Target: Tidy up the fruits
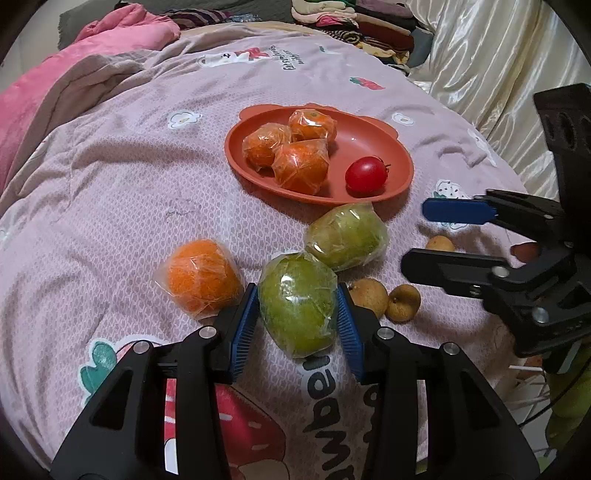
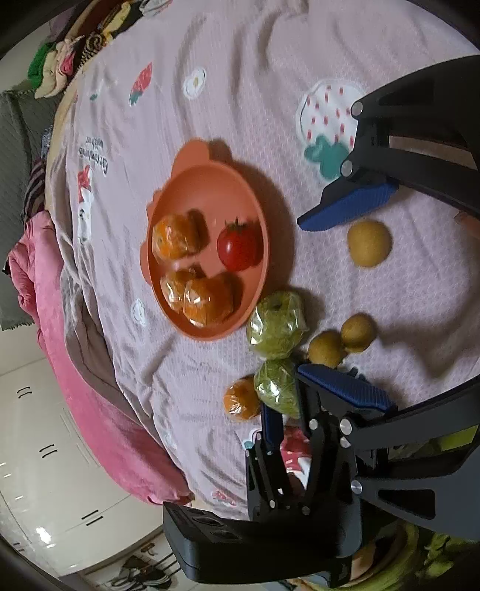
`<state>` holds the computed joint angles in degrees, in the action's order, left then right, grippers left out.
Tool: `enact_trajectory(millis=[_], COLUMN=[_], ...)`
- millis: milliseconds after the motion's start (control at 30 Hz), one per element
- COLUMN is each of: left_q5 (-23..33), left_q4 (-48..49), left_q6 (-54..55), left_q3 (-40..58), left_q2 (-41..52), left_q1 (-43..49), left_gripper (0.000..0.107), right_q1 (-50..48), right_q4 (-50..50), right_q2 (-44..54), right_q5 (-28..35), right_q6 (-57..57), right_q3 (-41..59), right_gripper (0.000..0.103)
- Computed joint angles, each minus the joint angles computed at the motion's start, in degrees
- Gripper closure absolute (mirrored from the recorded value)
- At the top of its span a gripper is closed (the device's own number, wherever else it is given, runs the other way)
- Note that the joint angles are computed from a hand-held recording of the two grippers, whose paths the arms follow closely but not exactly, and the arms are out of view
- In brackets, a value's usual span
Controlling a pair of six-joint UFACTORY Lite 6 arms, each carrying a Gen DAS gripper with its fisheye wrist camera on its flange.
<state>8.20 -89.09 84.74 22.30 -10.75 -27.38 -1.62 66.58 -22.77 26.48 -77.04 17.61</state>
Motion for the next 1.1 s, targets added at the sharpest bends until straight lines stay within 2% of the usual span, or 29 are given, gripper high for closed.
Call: enact_trajectory(millis=[200,533,700,833,1100], left_q5=[2.1,4.6,5.2,5.8,6.2], left_q4=[3.1,2.1,1.0,0.9,2.5], left_q6=[-1.8,0.2,1.6,1.9,-0.1], left_q3=[-2.3,-3.8,-3.6,-3.5,-3.3], left_q2=[-2.8,-4.2,-3.7,-3.5,-4.0], left_q1=[2.3,4.5,5.0,5.5,5.5], left_gripper=[0.074,0.074,0.074,0.074,0.074], right_q1=[0.9,6.3,7.5,7.7,5.5], right_q4=[7.2,16.5,21.0,21.6,14.2], right_q2=[6.9,14.5,17.4,16.5,7.3], right_q5=[1.0,-1.4,-2.4,-2.6,-1.5], right_q6=[-4.9,-10.0,-13.6,-14.5,-7.9], right_q3=[2.7,6.0,7.3,6.5,1.4], right_gripper=[0.046,0.047,0.056,0.057,0.057])
